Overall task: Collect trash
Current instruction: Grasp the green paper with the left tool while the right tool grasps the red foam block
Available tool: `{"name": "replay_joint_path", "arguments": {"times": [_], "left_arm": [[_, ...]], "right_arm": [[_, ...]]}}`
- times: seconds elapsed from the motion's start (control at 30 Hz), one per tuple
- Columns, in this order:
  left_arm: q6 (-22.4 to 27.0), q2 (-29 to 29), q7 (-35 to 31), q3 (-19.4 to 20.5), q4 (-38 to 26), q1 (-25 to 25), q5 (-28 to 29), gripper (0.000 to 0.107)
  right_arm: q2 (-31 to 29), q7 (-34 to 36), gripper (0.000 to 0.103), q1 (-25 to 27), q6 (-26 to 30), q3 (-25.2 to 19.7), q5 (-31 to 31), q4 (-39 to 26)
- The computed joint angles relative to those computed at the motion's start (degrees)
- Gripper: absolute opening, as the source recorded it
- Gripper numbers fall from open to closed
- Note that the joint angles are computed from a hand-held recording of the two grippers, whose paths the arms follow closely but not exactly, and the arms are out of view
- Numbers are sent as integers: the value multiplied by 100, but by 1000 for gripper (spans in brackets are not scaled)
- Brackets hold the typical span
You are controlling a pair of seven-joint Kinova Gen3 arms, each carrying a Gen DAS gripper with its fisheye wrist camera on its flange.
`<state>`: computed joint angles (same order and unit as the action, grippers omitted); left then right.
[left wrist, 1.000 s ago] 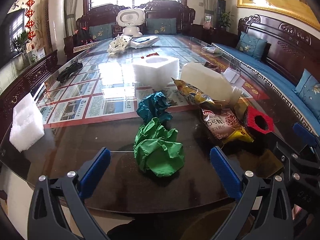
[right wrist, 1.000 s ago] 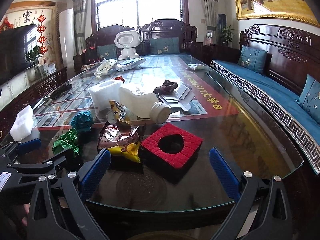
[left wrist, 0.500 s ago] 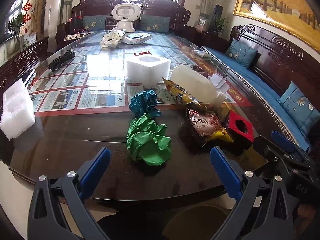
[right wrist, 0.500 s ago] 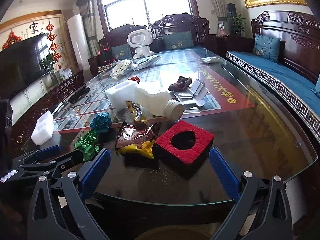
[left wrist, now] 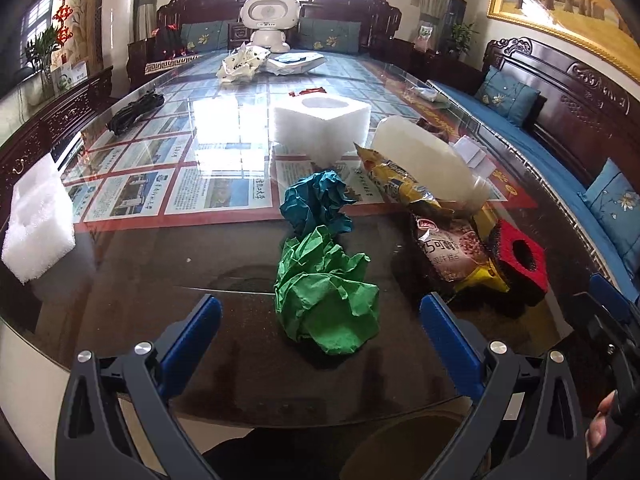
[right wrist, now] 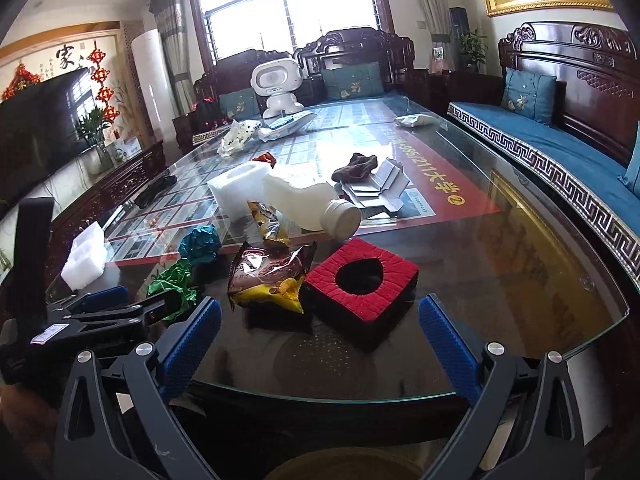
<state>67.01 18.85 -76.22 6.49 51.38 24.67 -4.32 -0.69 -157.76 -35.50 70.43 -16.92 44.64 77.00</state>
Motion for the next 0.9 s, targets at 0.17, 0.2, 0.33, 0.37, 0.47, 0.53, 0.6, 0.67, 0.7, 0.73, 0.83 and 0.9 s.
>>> {"name": "replay_joint_path", "arguments": {"times": [0.17, 0.2, 0.33, 0.37, 0.47, 0.53, 0.6, 0.67, 0.7, 0.73, 0.83, 0.9], "left_arm": [[84, 171, 6, -33, -162, 30, -24, 98], [87, 194, 13, -57, -188, 75, -98, 97], [291, 347, -78, -58, -420, 74, -97, 56], [300, 356, -74, -86, -439, 109, -147, 55], [315, 347, -187, -29, -439, -1, 50, 49], [197, 278, -239, -36, -325, 17, 44, 47], [117, 222, -272, -12, -241, -19, 119, 46], [80, 202, -295, 0, -222, -20, 145, 45], [59, 191, -294, -1, -212, -9, 141, 45], [24, 177, -297, 10, -194, -20, 174, 45], [-28, 151, -285, 26, -164, -16, 218, 45], [-39, 138, -297, 48, -146, -44, 284, 45]], "right_arm": [[53, 103, 95, 6, -22, 41, -17, -30], [48, 110, 95, 14, -47, 59, -44, -17], [81, 137, 95, 35, -126, 99, -140, -9], [85, 149, 95, 36, -133, 107, -158, -9], [119, 195, 95, 23, -133, 119, -178, -25], [146, 221, 95, 14, -121, 140, -195, -44], [148, 246, 95, 23, -143, 174, -241, -38], [166, 276, 95, 33, -124, 198, -250, -48], [180, 315, 95, 40, -124, 212, -259, -57], [202, 341, 95, 37, -98, 219, -258, -74], [221, 469, 95, 81, -117, 294, -331, -84], [219, 546, 95, 121, -89, 333, -339, -95]]}}
